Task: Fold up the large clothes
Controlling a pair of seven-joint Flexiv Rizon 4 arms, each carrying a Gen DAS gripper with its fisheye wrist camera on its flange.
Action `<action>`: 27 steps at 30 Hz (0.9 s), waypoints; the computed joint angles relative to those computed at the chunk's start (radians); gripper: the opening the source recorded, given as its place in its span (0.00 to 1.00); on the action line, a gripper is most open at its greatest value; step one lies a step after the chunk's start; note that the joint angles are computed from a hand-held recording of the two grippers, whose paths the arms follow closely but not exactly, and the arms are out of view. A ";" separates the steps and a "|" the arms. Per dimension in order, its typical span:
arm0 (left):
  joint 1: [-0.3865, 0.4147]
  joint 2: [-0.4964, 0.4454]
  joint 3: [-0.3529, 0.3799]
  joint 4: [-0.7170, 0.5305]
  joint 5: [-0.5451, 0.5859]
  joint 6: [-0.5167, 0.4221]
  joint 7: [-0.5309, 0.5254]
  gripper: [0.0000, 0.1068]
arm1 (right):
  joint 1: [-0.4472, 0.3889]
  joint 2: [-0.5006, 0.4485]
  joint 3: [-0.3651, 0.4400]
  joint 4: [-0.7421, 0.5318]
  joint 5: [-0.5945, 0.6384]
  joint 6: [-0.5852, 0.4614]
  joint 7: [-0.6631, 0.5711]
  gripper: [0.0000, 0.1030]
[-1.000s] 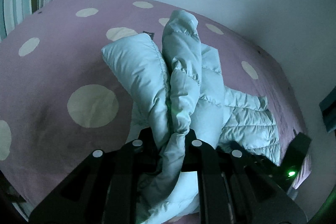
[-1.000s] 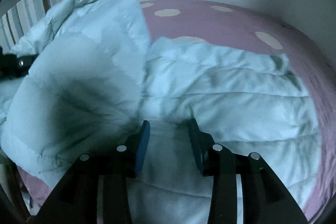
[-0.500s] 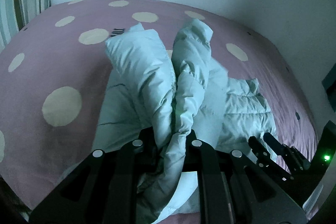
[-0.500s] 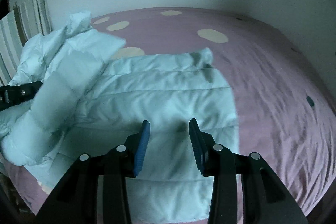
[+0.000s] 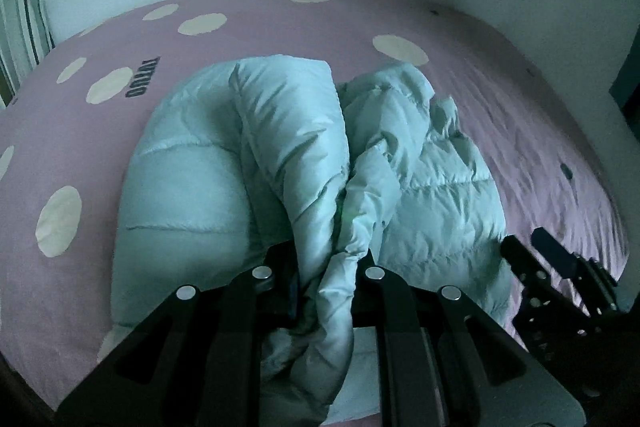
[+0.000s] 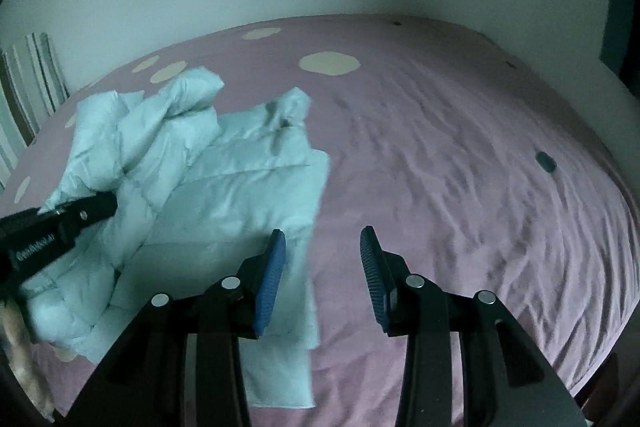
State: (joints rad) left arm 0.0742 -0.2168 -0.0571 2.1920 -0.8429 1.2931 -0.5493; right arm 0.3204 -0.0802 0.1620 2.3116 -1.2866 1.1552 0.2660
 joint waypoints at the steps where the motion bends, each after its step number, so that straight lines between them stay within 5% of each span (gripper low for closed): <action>1: -0.008 -0.003 0.001 0.001 0.014 0.005 -0.011 0.12 | -0.003 0.007 0.000 0.011 -0.001 0.003 0.009 0.38; 5: -0.032 -0.011 -0.009 0.011 0.053 0.044 -0.061 0.15 | -0.019 0.034 0.002 0.046 -0.001 0.017 0.027 0.38; 10: -0.033 0.006 -0.044 0.027 -0.003 0.040 -0.048 0.44 | -0.034 0.061 0.008 0.070 -0.003 0.020 0.038 0.38; 15: -0.056 0.043 -0.037 0.042 -0.075 0.011 -0.005 0.55 | -0.054 0.083 0.009 0.087 -0.005 0.023 0.050 0.39; 27: -0.121 0.186 0.051 0.078 -0.280 -0.062 0.182 0.62 | -0.031 0.099 0.040 0.063 0.033 -0.015 0.025 0.39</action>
